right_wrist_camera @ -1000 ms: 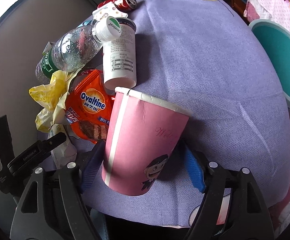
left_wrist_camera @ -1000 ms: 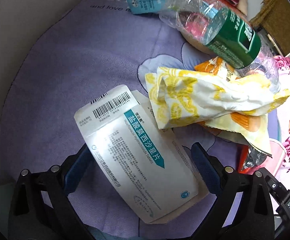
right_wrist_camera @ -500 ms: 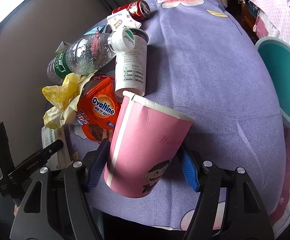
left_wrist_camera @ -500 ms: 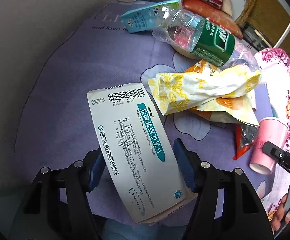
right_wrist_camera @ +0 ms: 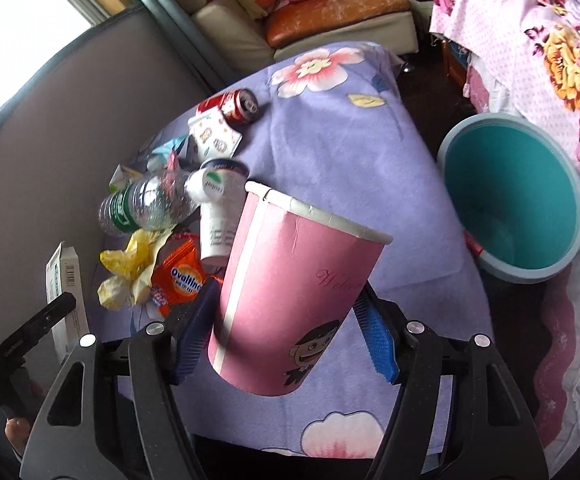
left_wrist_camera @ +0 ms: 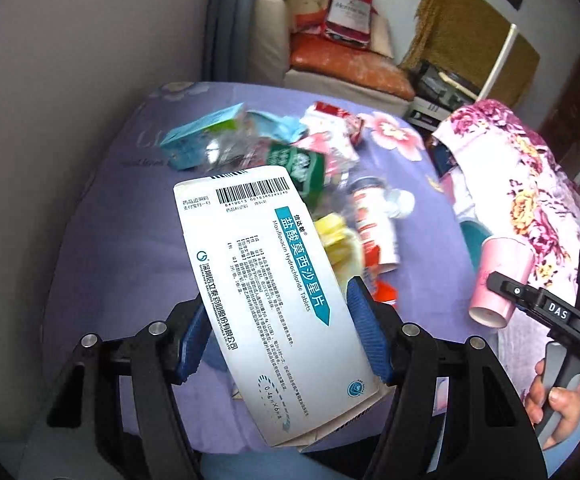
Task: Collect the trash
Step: 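Carry box and cup to the teal bin and open both tools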
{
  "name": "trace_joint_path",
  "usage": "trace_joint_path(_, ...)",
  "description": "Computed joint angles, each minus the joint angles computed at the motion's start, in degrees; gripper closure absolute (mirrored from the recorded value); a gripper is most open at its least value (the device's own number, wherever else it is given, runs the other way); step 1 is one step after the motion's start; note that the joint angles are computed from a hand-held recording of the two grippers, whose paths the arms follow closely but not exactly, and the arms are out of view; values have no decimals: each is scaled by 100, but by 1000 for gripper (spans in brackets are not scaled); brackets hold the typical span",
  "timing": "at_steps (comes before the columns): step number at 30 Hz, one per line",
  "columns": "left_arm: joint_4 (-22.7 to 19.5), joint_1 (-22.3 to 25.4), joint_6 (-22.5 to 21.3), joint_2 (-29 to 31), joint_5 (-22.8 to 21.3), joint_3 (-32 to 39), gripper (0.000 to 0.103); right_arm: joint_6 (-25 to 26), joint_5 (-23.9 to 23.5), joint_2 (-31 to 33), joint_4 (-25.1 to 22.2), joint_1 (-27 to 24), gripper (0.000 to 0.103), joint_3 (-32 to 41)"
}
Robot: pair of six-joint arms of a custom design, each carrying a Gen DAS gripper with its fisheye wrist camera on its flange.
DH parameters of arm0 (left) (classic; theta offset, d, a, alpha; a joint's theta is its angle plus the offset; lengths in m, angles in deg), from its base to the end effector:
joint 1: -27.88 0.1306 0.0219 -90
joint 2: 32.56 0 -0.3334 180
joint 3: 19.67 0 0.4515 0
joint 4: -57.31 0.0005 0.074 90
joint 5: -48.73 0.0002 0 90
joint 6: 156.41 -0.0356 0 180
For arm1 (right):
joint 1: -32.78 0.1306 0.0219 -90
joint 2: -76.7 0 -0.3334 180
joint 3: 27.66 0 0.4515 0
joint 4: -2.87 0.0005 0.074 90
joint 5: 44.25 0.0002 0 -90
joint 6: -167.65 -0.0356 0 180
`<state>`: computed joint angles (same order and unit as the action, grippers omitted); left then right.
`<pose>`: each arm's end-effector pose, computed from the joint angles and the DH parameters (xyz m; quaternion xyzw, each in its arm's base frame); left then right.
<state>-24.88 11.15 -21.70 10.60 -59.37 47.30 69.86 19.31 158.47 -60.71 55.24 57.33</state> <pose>0.2407 -0.0613 0.4490 -0.2713 0.9116 -0.0073 0.3086 0.4351 0.1965 0.3938 -0.1782 0.9259 0.2784 0.1827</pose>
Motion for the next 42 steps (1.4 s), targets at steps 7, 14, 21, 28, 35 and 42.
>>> trace_joint_path(7, 1487, -272, -1189, 2045, 599, 1051, 37, -209, 223, 216, 300, -896, 39, 347)
trace_joint_path(14, 2049, -685, -1854, 4159, 1258, 2411, 37, -346, 368, 670, 451, -1694, 39, 697)
trace_joint_path(21, 2064, -868, -2216, 5946, 1722, 3703, 37, -243, 673, 1201, 310, -2147, 39, 1020)
trace_joint_path(28, 1919, -903, -2363, 6852, 2081, 4365, 37, -253, 803, 1650, 258, -2255, 39, 1360)
trace_joint_path(35, 2020, -904, -2450, 6902, 2003, 4389, 22, -266, 833, 1834, 238, -2221, 39, 1535)
trace_joint_path(42, 2258, -775, -2316, 6377, 2021, 3902, 12, -239, 864, 1895, 155, -2081, 38, 1609)
